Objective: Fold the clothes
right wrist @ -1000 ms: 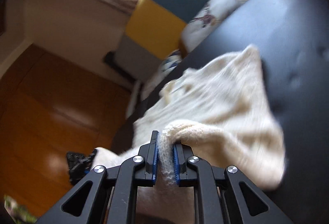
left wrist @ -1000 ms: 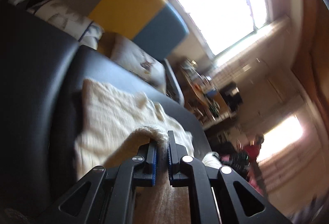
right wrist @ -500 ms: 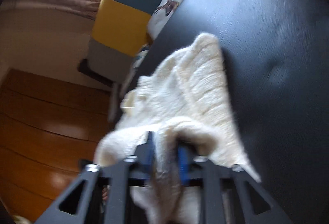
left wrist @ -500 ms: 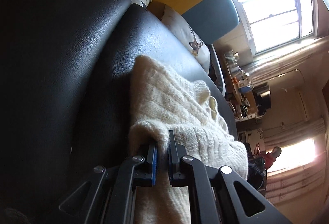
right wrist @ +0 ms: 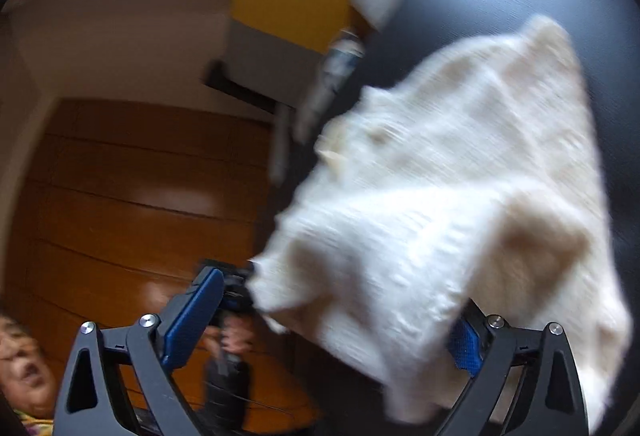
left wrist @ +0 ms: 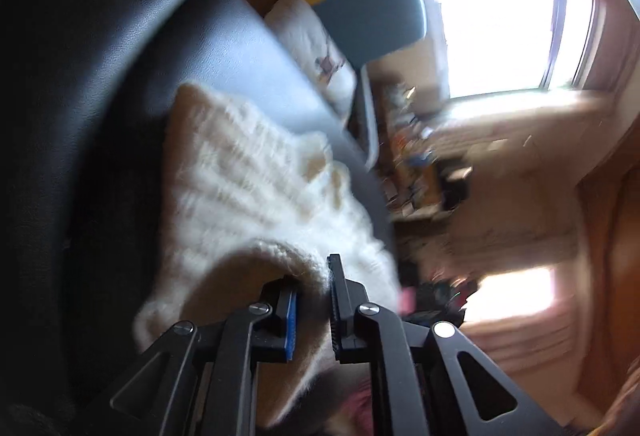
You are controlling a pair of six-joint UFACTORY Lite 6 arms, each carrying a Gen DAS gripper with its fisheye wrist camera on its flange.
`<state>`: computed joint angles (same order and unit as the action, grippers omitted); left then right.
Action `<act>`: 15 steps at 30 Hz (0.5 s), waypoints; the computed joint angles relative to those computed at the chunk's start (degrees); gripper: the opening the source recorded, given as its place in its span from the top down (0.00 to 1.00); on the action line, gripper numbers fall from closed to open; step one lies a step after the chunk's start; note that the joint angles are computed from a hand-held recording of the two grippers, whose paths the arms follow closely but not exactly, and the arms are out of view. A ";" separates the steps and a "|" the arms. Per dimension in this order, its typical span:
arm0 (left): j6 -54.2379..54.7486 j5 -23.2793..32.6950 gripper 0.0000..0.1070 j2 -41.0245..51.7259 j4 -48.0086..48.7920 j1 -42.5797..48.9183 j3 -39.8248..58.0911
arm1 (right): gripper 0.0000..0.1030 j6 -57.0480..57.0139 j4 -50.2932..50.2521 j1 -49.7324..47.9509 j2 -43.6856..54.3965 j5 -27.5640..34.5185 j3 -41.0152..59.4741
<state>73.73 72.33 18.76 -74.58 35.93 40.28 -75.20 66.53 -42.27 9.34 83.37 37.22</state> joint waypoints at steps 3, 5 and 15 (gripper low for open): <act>-3.16 1.04 0.91 6.15 -9.36 0.55 2.14 | 0.03 -0.01 10.54 -3.55 3.28 0.28 0.23; -4.58 -2.14 0.90 8.02 -12.67 -0.36 3.14 | 0.03 1.63 16.52 -3.43 6.82 -1.58 1.61; -3.26 -9.78 0.87 4.63 -11.43 0.97 2.77 | 0.03 5.44 16.73 -1.99 6.81 -6.97 6.95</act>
<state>70.46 62.55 23.39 -86.01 36.91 43.05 -69.76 83.26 -44.26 16.15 76.40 44.17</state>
